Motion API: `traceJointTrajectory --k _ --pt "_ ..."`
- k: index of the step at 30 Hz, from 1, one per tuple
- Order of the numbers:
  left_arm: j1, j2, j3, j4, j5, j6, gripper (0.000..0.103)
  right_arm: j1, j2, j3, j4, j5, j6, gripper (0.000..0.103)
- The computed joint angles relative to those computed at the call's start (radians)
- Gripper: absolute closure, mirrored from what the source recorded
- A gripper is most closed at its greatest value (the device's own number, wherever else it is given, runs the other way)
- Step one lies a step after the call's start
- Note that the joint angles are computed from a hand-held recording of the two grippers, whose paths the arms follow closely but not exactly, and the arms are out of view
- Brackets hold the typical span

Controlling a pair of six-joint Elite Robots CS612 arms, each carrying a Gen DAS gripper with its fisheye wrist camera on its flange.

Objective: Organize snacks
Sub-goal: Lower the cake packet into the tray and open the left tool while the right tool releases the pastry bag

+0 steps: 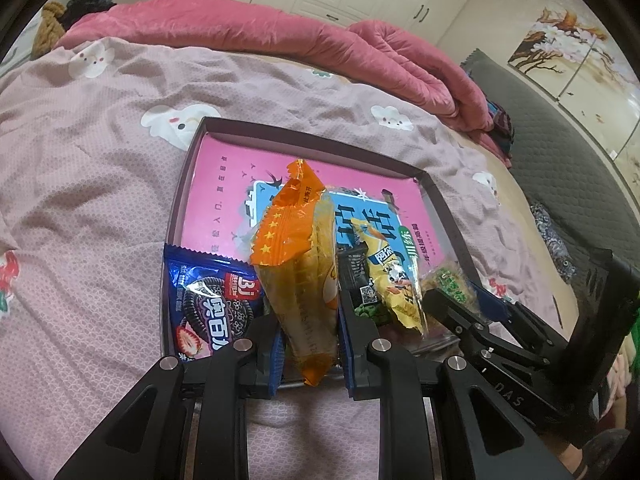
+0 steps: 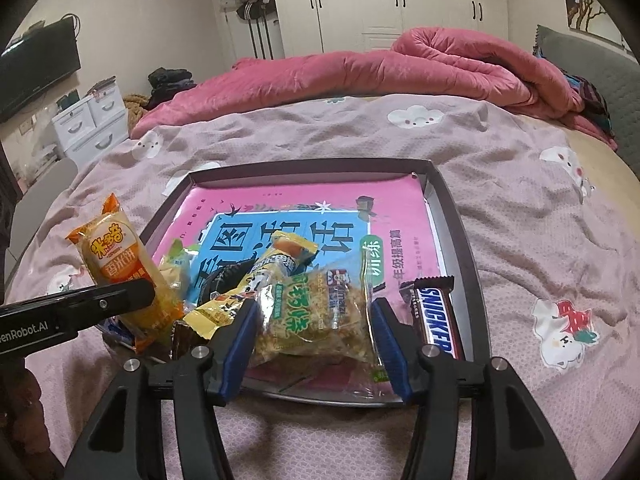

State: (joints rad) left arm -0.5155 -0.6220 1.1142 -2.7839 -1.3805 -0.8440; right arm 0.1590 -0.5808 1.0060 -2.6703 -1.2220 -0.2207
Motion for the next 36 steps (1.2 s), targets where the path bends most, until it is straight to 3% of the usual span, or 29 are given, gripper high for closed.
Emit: traceJointTrajectory --k 18,24,28,30,36 --pt "0.003 0.004 -0.008 0.019 -0.002 -0.022 0.078 -0.012 -0.015 0.018 -0.017 0.010 0.038 0.044" --pt "0.003 -0.001 -0.003 0.015 -0.014 -0.030 0.064 -0.014 -0.019 0.023 -0.020 0.013 0.044 0.044" --pt "0.000 -0.007 0.002 0.016 -0.014 -0.031 0.061 -0.015 -0.021 0.026 -0.030 0.007 0.049 0.043" --pt "-0.001 -0.012 0.009 0.011 -0.014 -0.035 0.053 -0.017 -0.022 0.028 -0.034 0.007 0.056 0.043" --pt "-0.004 -0.026 0.026 0.007 0.003 -0.041 0.049 -0.020 -0.027 0.036 -0.044 0.007 0.066 0.043"
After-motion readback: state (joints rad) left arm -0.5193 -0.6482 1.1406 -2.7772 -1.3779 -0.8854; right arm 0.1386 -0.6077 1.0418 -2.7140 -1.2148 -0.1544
